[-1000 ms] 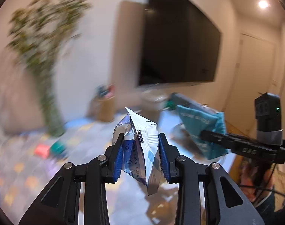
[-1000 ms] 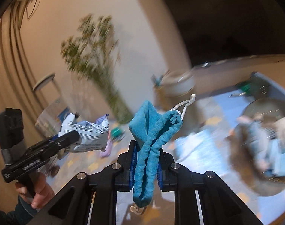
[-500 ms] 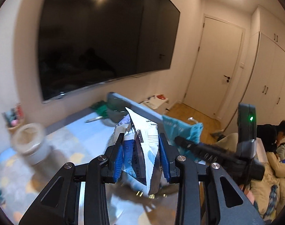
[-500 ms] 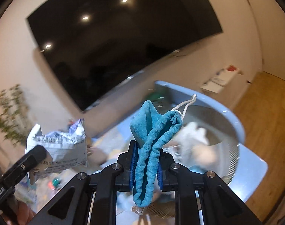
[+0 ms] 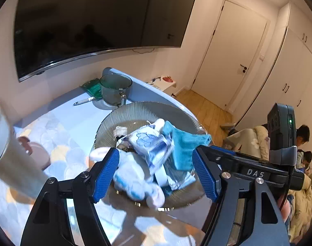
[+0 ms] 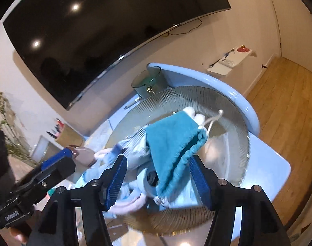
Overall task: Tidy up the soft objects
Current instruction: 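Open both grippers over the glass bowl to drop the bag and pouch, then move both grippers back over the table toward the remaining packs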
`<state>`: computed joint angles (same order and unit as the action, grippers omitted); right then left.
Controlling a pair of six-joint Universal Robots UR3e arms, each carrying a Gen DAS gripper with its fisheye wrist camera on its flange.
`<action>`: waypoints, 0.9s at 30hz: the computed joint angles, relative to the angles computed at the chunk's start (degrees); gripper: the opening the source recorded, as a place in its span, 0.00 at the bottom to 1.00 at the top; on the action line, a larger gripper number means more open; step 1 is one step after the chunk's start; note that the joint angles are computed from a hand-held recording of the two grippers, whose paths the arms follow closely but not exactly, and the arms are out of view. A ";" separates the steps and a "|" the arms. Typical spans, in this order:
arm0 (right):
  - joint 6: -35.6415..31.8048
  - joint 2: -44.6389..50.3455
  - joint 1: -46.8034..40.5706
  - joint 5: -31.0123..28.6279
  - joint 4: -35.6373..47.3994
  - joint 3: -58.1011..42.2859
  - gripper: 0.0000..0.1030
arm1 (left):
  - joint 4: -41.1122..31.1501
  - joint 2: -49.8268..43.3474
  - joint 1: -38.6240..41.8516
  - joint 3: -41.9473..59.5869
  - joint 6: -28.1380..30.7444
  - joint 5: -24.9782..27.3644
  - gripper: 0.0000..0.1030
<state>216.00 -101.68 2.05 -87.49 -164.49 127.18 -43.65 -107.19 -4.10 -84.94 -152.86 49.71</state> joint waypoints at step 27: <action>-9.15 56.66 44.85 -17.43 31.38 -85.28 0.64 | -64.36 34.39 71.89 -10.79 60.99 -19.67 0.76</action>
<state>206.86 -45.03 46.90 -104.92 -133.11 41.90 -108.01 -72.80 67.79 -95.73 -91.87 30.04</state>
